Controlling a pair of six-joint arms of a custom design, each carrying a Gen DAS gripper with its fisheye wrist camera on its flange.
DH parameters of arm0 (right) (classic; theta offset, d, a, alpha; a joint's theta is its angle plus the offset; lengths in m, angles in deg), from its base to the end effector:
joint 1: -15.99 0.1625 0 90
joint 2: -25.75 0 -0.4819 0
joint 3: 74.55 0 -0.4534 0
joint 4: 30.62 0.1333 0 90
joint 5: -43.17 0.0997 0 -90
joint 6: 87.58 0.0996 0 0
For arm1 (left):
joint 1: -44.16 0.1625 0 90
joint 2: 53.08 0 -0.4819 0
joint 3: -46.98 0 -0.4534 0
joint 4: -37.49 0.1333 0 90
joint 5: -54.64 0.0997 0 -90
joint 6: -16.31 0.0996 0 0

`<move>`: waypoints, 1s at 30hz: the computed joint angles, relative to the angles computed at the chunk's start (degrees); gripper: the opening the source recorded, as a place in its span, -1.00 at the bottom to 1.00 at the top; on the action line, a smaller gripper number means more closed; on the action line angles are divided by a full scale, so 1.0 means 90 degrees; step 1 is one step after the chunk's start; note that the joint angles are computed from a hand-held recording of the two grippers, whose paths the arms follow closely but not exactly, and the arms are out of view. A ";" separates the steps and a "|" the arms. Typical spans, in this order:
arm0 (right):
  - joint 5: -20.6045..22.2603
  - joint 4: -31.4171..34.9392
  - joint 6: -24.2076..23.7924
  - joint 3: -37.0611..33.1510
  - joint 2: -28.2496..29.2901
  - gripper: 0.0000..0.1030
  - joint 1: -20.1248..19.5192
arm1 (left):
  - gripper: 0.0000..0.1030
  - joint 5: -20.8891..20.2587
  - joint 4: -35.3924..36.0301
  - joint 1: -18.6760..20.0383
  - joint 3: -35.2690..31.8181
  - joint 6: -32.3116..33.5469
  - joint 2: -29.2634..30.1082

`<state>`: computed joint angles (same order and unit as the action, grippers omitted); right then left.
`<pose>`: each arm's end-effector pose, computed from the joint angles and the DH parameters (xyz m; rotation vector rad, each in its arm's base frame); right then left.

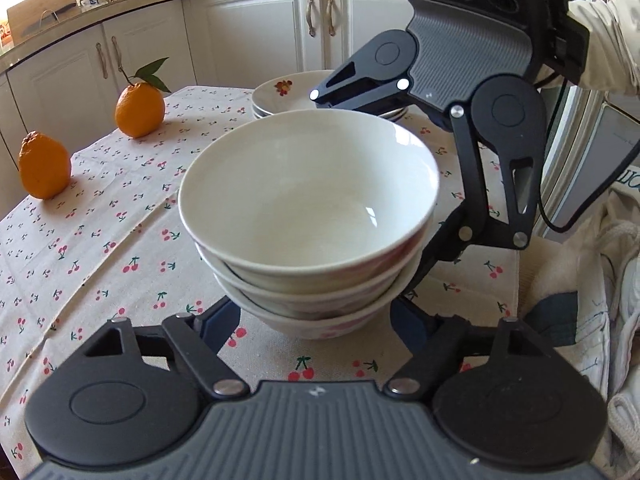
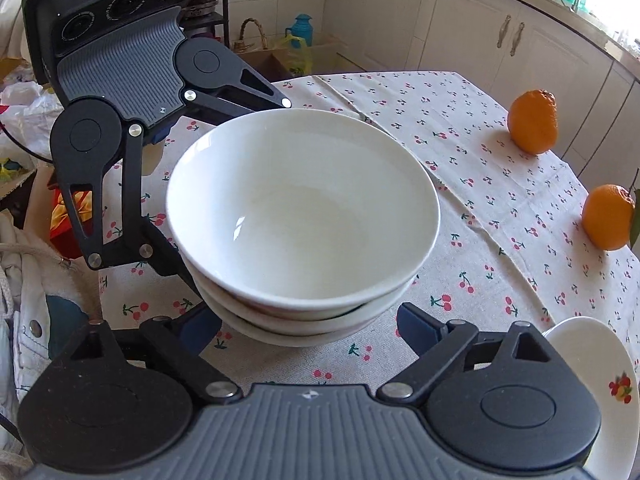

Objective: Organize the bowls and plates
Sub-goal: 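Grip the three-bowl stack with both tools from opposite sides, then lift the bowl stack with both tools and lower it onto the plate stack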

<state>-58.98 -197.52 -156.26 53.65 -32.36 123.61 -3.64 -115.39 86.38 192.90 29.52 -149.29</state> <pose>0.2643 -0.4611 0.0605 1.9695 -2.1278 0.0227 -0.1400 -0.3777 0.2359 1.2622 2.3134 -0.5127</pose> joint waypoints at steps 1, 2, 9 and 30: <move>0.0008 0.0105 -0.0017 -0.0038 -0.0001 0.82 -0.0001 | 0.57 -0.0003 0.0001 0.0001 -0.0006 0.0007 0.0004; 0.0020 0.0170 -0.0042 -0.0060 -0.0005 0.80 -0.0004 | 0.57 -0.0030 0.0010 0.0024 -0.0026 0.0035 0.0022; 0.0132 0.0750 -0.0058 -0.0238 -0.0042 0.69 -0.0056 | 0.57 -0.0124 0.0206 0.0082 -0.0112 0.0098 0.0001; 0.0070 0.1268 -0.0181 -0.0472 -0.0001 0.68 -0.0008 | 0.56 -0.0442 0.0445 0.0310 -0.0323 0.0305 0.0065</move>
<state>-58.35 -186.10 -157.88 49.41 -32.37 123.54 -7.61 -111.39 89.17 190.00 32.26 -148.70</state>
